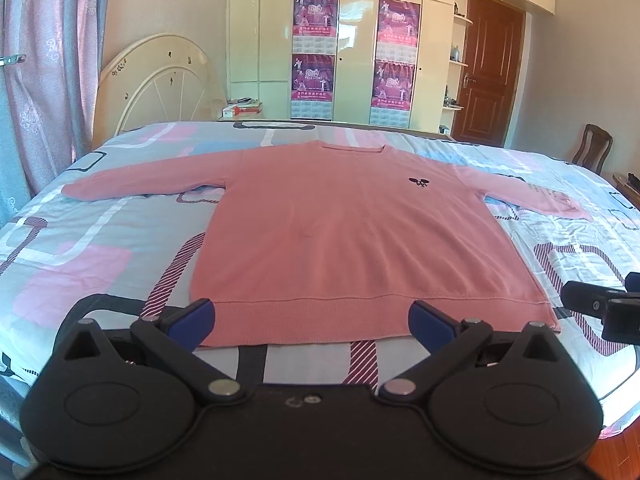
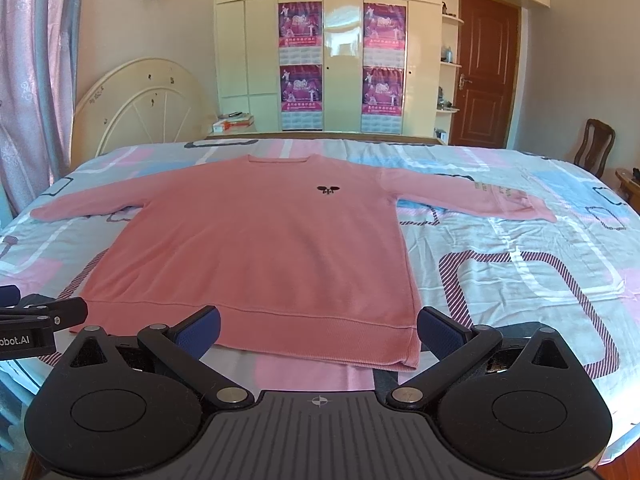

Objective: Fold small clothes

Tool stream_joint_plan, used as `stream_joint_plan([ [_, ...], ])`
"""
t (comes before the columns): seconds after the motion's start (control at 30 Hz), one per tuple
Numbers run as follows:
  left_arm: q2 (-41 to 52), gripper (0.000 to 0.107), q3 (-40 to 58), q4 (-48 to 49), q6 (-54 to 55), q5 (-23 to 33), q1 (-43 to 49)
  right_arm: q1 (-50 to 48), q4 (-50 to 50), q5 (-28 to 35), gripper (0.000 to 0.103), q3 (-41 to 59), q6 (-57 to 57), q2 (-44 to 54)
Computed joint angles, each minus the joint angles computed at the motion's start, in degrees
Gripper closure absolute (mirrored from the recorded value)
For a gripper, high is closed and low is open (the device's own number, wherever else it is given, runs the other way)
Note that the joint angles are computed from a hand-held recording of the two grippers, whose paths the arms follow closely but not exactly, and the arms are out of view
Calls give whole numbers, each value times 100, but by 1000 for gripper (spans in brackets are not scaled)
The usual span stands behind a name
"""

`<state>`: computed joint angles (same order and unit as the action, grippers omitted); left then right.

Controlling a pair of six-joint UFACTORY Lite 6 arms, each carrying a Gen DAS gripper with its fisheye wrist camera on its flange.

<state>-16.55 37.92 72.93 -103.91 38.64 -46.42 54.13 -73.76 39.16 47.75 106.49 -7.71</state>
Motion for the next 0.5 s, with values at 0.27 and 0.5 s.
stream_joint_plan([
  [0.27, -25, 4, -12, -8, 20, -2, 3, 18, 13, 25, 0, 20, 9, 27],
  [0.5, -32, 4, -14, -8, 24, 1, 1, 54, -16, 62, 0, 10, 60, 22],
])
